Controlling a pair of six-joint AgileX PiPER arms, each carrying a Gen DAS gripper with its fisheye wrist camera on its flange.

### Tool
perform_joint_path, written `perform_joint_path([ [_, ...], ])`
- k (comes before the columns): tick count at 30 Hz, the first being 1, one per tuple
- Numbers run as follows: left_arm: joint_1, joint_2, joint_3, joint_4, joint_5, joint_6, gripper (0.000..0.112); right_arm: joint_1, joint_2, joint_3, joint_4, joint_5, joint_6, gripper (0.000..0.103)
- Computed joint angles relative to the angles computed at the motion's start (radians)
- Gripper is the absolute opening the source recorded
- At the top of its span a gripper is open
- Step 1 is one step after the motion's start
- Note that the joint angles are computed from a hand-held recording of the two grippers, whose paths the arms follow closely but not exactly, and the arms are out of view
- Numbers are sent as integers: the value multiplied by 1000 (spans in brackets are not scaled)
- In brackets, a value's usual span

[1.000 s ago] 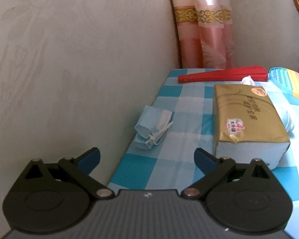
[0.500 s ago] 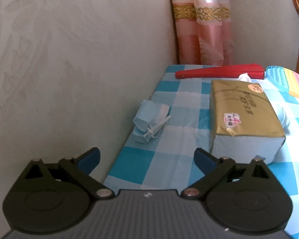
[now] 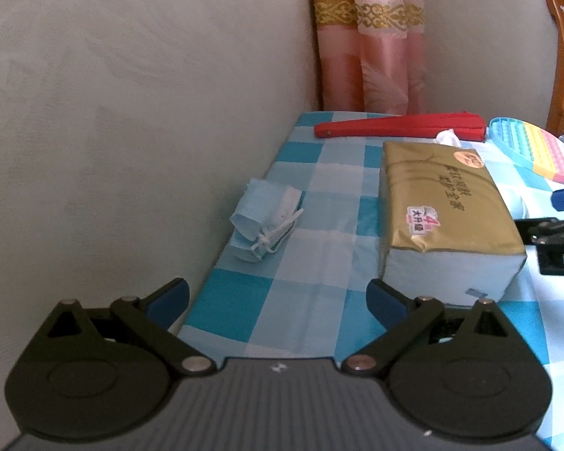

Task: Organize soft objects
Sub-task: 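Lower right tool onto the light blue round toy and close while left tool approaches the folded mask, then lift the light blue toy with right tool while left tool closes on the folded mask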

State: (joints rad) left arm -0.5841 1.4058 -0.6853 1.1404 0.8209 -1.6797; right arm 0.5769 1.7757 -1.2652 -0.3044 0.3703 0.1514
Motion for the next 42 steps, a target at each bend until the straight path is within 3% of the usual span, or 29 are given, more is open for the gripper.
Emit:
perform_joint_path([
  [13,55,-28,33,-8,-99,-3,100,-35,71,-71,203,5,-179,63],
  [16,57,-28,35,-8,-106,1,100,-40,72,-72,229,6,-198,56],
  [21,57,-25,33,-16,-117,12,100,-43,83,-92,253,23,-233,56],
  [27,54,-25,33,-23,-118,17,100,-53,104,-151,336,94,-388,46],
  [30,57,-29,35,-24,-123,16,100,-46,106,-171,292,128,-396,45],
  [42,59,-103,48,-53,-142,102,100,-75,-15,-118,398,256,-534,44],
])
